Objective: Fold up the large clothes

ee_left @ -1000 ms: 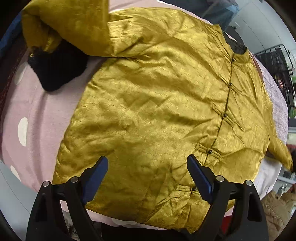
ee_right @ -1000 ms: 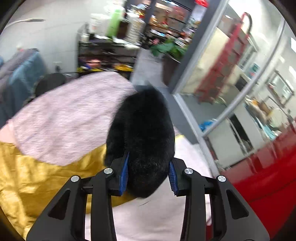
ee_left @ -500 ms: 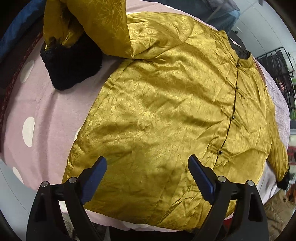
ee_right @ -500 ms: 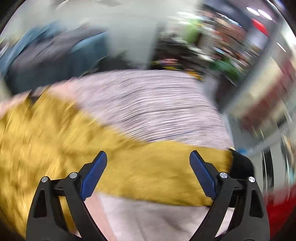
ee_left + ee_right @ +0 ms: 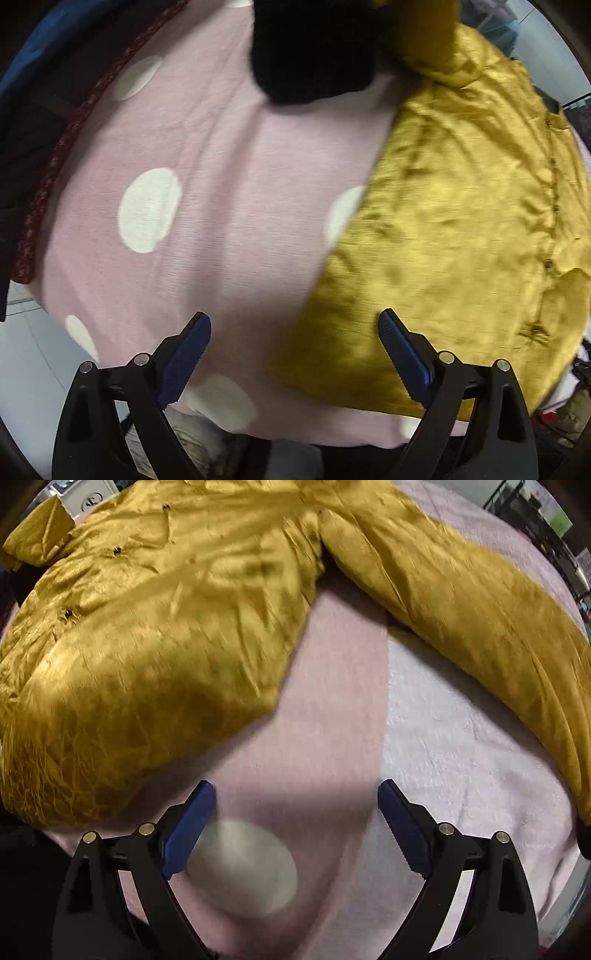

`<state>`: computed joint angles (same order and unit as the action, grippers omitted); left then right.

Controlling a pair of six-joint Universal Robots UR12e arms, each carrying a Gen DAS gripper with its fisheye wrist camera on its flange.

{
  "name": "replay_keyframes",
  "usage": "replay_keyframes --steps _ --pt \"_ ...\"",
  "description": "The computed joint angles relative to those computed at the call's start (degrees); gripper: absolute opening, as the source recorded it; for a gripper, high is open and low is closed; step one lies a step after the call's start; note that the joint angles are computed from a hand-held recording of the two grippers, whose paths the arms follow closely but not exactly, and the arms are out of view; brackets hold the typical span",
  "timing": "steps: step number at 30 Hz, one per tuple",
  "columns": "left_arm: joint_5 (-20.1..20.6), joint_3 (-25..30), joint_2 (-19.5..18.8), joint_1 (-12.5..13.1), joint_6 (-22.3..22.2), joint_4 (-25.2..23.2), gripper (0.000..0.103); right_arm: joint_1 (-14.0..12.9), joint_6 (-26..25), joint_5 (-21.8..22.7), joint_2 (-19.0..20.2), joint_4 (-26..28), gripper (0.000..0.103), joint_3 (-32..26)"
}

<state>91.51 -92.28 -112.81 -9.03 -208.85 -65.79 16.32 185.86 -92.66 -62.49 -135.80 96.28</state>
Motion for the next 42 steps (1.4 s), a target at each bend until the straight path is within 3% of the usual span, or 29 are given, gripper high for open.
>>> replay_keyframes --steps 4,5,7,8,9,11,13,15,16,19,22,24,26,28,29,30,33,35,37,39,42 --pt "-2.6 -0.6 -1.3 0.2 1.8 1.5 0.090 0.7 -2.1 1.5 2.1 -3.7 0.090 -1.7" --pt "-4.1 -0.5 -1.7 0.3 1.8 1.9 0.090 1.0 -2.6 1.4 2.6 -3.8 0.085 -2.4" --pt "-9.2 -0.4 -2.4 0.4 1.7 4.0 0.090 1.0 -1.5 3.9 3.1 -3.5 0.065 -3.9" --pt "-11.4 0.3 -3.1 0.2 2.4 4.3 0.090 0.9 -0.8 5.4 3.2 -3.2 0.049 -4.5" --pt "-11.4 1.4 -3.8 -0.3 3.3 3.3 0.089 1.0 0.1 5.7 3.3 -2.6 0.036 -5.2" --pt "-10.4 3.4 -5.1 -1.4 6.6 1.6 0.086 0.9 1.8 6.4 3.5 0.1 0.025 -6.6" --pt "-9.8 4.3 -5.4 -1.8 8.5 1.1 0.071 0.6 3.1 7.3 3.1 1.3 0.018 -7.0" --pt "-11.6 4.7 -4.9 -1.2 9.4 0.0 0.030 0.0 5.2 8.7 1.8 2.9 0.014 -6.5" --pt "-13.1 4.7 -4.4 -0.7 9.2 -0.3 0.022 -0.2 6.7 10.2 0.8 3.4 0.013 -6.2" --pt "-17.8 3.9 -1.9 1.2 8.8 1.7 0.017 -3.4 13.7 21.2 -3.3 -0.4 0.009 -3.2" --pt "-16.9 4.4 -0.3 1.9 8.4 5.3 0.017 -7.4 24.8 34.1 -6.4 -14.5 0.001 1.3" --pt "-18.1 2.8 0.8 2.7 3.5 10.7 0.017 -8.7 30.4 36.9 -6.5 -19.2 0.002 1.8" --pt "-17.8 2.4 0.9 3.8 -3.5 13.7 0.019 -7.9 29.3 30.7 -6.3 -14.2 0.004 0.3" --pt "-13.4 5.4 -0.8 3.2 -4.0 7.1 0.022 -5.6 24.4 18.8 -5.2 -2.3 0.021 -3.0" --pt "-11.5 6.3 -1.3 2.6 -2.4 4.8 0.022 -4.2 22.6 13.6 -4.1 3.7 0.055 -5.1" --pt "-10.2 6.8 -1.6 1.9 -0.3 3.7 0.022 -2.7 20.6 7.6 -2.9 9.7 0.070 -7.4" --pt "-7.8 7.8 -2.4 0.2 5.2 0.8 0.022 0.6 17.6 -10.4 0.2 25.0 0.071 -12.6" --pt "-7.6 8.5 -3.0 -0.5 6.1 -0.9 0.022 2.0 15.5 -19.7 1.4 30.6 0.071 -13.4" --pt "-8.7 8.4 -3.4 -0.4 5.9 -1.8 0.022 1.6 13.9 -19.3 0.3 28.6 0.071 -10.7" --pt "-8.8 7.9 -2.9 -0.2 6.1 -2.1 0.022 0.0 12.9 -12.6 -0.8 25.1 0.071 -8.2" --pt "-8.9 9.0 -3.7 -0.2 6.1 -2.1 0.022 -0.8 13.4 -13.2 -0.9 25.8 0.069 -6.4"
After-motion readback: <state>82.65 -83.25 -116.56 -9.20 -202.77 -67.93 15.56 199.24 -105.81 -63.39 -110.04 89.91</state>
